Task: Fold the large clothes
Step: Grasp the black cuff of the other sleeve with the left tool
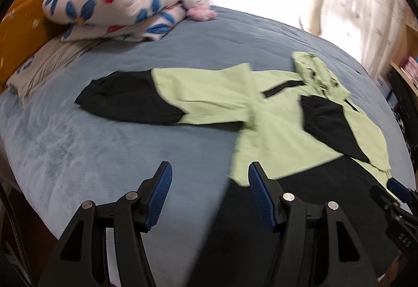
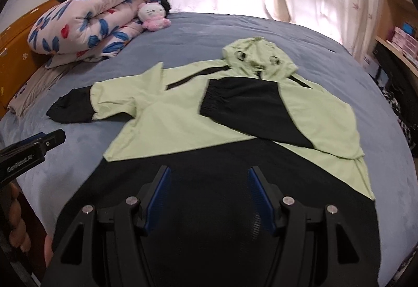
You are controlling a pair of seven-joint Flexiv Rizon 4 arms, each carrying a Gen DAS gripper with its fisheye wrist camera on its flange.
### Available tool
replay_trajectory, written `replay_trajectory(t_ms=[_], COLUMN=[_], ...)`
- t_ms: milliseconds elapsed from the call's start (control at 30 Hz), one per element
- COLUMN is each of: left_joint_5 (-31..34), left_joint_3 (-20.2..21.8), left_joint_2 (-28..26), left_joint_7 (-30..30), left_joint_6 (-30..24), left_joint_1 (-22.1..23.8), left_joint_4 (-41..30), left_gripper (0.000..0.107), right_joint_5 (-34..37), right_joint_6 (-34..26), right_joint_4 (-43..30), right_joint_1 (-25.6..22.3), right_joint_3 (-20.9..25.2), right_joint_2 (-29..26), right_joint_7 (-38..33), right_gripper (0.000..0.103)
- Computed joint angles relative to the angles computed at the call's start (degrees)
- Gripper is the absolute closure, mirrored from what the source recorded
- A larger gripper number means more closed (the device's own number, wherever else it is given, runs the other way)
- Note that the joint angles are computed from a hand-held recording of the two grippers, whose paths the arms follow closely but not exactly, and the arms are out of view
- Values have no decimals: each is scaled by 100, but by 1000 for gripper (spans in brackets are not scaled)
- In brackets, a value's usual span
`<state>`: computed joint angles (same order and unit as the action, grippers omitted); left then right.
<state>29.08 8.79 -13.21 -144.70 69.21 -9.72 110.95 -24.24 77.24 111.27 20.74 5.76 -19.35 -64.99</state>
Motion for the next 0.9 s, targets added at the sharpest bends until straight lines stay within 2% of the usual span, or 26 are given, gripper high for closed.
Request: replay_trajectory(t_ms=[100, 233, 300, 367, 500, 600, 733, 767, 800, 833, 867, 900], left_joint_5=[-319, -1290, -1905, -2480, -3463, -3861, -4200, -4227, -4256, -4152, -4263, -4460], left_joint_3=[115, 89, -161, -596, -1753, -2239, -2467, -2361, -2203, -2087, -2157, -2358], left_joint_2=[-67, -347, -556, -722, -1159, -1485, -1803, -1853, -1889, -1923, -1933, -1955], left_joint_7=[163, 810, 1300, 1807, 2664, 3019, 3357, 3455, 3529, 3598, 3848, 4193], left_joint_6=[477, 1278, 1696, 1884, 2173, 2306, 2390, 2364, 2317, 2202, 2163, 2230], left_joint_1=[401, 1068, 1571, 2154, 3491, 4015, 4227, 4130, 3960, 3873, 3892, 3997], left_joint_4=[345, 777, 964, 1083, 1159, 1067, 850, 753, 645, 524, 510, 530], left_gripper=[47, 47, 48, 48, 48, 48, 48, 50, 69, 83, 101, 103], right_joint_5=[-129, -204, -133, -90, -104, -127, -270, -339, -405, -427, -414, -415], right_joint_6=[-88, -264, -352, -432, -559, -613, -575, -557, -559, -588, -617, -628], right_joint_4=[-169, -415, -560, -676, -851, -984, -1122, -1164, -1205, -1268, -1341, -1383], right_joint_1=[171, 313, 334, 374, 491, 567, 694, 741, 781, 782, 759, 744], right_joint_3=[-54, -37, 37, 60, -1, -60, -284, -380, -473, -511, -525, -537], right_joint_2=[-198, -485, -646, -774, -972, -1122, -1270, -1310, -1343, -1381, -1419, -1439], right_joint_7=[74, 65, -16, -70, -119, -88, 108, 210, 319, 398, 476, 540], right_gripper=[42, 42, 42, 42, 42, 42, 42, 42, 42, 42, 42, 42])
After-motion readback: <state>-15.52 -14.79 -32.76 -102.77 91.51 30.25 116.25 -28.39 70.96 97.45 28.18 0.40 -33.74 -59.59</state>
